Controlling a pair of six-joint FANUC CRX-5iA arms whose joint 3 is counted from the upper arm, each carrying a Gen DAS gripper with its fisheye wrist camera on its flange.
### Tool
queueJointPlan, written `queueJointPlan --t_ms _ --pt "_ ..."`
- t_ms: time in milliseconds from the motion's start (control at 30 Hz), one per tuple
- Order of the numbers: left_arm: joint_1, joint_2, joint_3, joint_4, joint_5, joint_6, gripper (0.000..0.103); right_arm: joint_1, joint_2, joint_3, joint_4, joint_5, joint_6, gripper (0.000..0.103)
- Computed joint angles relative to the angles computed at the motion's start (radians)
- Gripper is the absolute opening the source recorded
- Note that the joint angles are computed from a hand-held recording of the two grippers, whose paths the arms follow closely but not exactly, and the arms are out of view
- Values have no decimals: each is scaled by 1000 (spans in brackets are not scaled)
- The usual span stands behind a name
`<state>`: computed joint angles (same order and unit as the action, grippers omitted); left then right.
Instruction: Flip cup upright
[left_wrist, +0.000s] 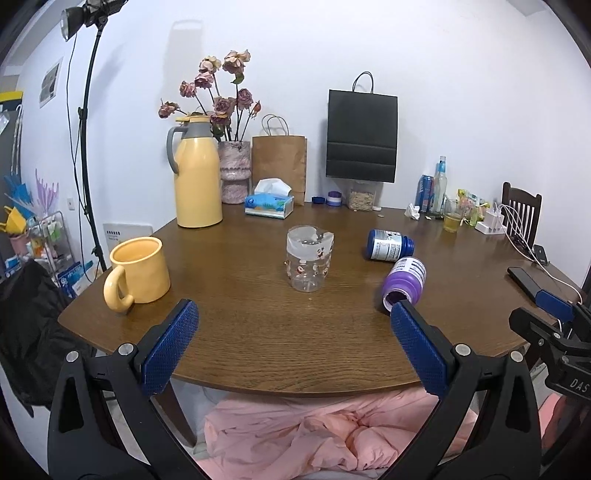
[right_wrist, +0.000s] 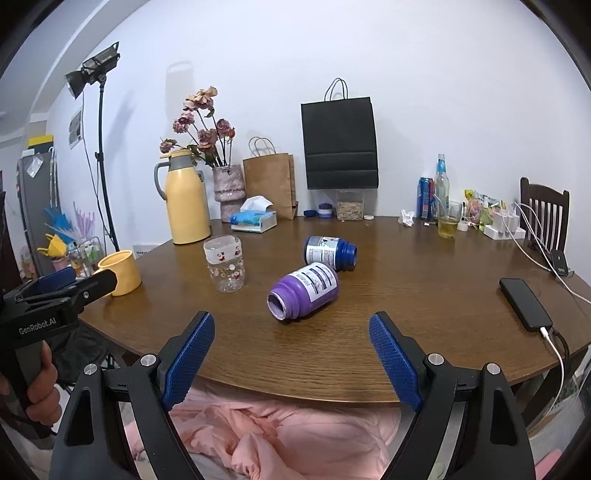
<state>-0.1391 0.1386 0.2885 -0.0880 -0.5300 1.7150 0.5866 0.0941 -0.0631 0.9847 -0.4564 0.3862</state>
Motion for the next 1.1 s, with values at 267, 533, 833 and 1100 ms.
queueJointPlan --t_ms 267,533,833,1100 --pt "-1 2 8 -13 -5 10 103 -5 -6 -9 1 14 -8 89" --pt "-3 12 26 -16 -26 -12 103 -8 -7 -9 4 11 -19 89" --pt "-7 15 30 -23 -29 -11 103 -8 -5 -6 -8 12 -10 89" --pt "-7 17 30 -21 -29 -15 103 -10 -3 -5 2 11 -14 89"
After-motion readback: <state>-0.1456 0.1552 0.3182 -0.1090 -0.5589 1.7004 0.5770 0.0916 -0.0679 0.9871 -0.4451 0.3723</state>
